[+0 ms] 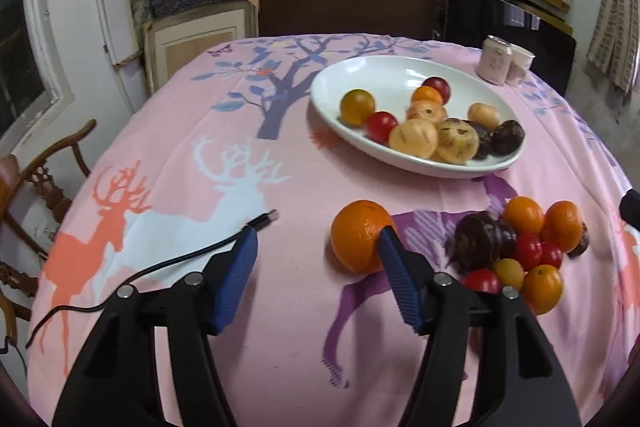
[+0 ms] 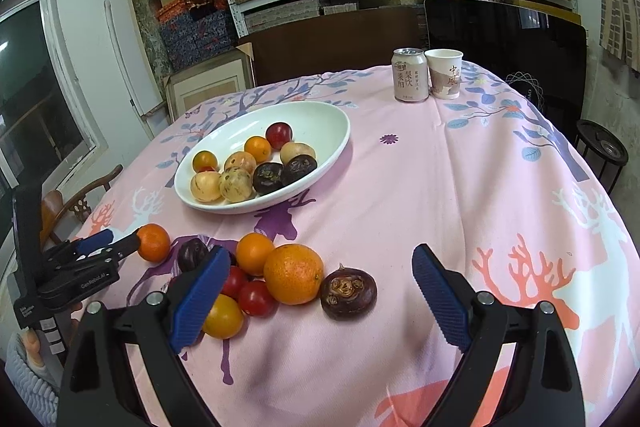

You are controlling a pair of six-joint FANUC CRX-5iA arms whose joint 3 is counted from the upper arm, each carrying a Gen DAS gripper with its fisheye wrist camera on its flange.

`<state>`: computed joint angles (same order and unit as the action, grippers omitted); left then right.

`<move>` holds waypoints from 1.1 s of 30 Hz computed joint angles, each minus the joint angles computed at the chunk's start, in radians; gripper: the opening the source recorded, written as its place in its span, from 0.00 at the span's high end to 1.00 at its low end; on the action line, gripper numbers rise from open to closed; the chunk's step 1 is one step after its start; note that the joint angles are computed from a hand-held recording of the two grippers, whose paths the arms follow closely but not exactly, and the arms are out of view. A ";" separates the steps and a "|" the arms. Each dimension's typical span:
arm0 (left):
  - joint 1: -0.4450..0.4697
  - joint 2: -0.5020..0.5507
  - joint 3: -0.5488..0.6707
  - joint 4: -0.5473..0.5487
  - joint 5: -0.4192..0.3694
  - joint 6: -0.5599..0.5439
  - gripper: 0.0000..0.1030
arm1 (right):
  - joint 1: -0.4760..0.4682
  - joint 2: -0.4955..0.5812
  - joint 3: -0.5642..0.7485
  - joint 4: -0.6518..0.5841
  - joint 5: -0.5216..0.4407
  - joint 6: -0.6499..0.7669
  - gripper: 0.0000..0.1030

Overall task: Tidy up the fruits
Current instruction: 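Withdraw both tools from the plate toward the fruit pile, then grasp the large orange with the left tool while right tool grasps the dark purple fruit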

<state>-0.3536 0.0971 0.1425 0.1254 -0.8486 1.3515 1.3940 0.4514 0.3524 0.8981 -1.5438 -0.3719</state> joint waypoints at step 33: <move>-0.018 0.092 0.042 0.136 -0.032 -0.142 0.58 | 0.007 0.036 0.051 -0.120 -0.064 0.041 0.09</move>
